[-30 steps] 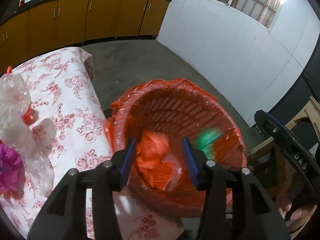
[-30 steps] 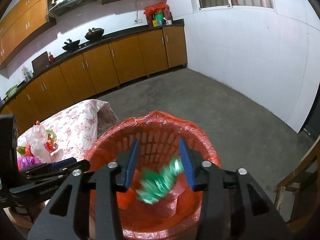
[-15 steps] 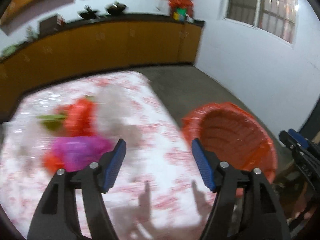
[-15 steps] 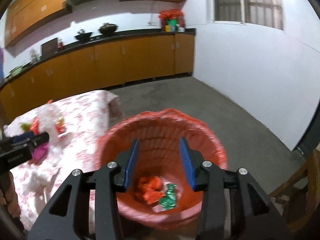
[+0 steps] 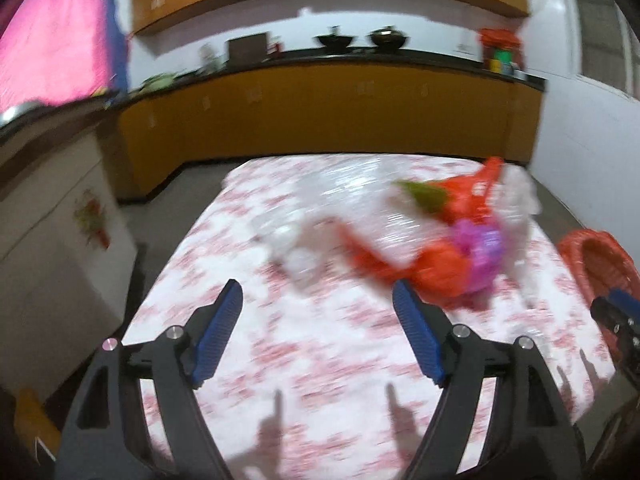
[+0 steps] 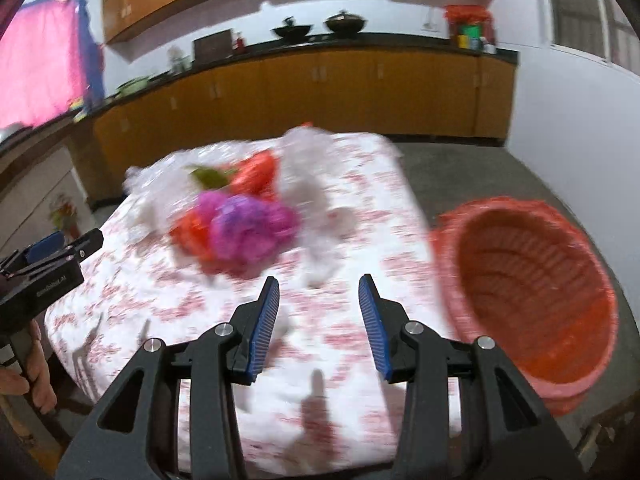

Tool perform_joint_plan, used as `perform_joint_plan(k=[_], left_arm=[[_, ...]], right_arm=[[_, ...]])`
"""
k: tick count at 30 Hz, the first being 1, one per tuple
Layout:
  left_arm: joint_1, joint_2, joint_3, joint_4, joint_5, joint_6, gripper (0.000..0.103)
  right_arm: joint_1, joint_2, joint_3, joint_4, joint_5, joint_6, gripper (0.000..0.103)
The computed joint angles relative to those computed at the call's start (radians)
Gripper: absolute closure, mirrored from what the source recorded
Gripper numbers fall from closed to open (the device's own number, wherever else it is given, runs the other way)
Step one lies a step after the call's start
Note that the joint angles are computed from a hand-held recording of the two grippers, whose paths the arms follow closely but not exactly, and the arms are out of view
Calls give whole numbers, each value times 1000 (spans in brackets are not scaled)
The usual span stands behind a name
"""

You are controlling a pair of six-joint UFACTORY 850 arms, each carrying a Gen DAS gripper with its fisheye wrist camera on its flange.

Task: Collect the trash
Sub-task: 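Return both tools to the table and grasp a clear bag with the right tool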

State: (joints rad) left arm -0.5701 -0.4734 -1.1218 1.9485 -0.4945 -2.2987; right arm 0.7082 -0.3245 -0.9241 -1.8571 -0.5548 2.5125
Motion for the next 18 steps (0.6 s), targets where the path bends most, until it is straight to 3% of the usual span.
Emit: perform_joint_plan(k=[6,13,18], left_arm=[[64,37,66,21,6,-75,26],[82,48,94,59,26,-145,26],[84,47,100,89,48,-189,26]], right_arm=[[26,-93,-97,50,37,-76,60],[28,-163,-158,207,52,-230,60],[22,-181,-166,227,75,-255,60]])
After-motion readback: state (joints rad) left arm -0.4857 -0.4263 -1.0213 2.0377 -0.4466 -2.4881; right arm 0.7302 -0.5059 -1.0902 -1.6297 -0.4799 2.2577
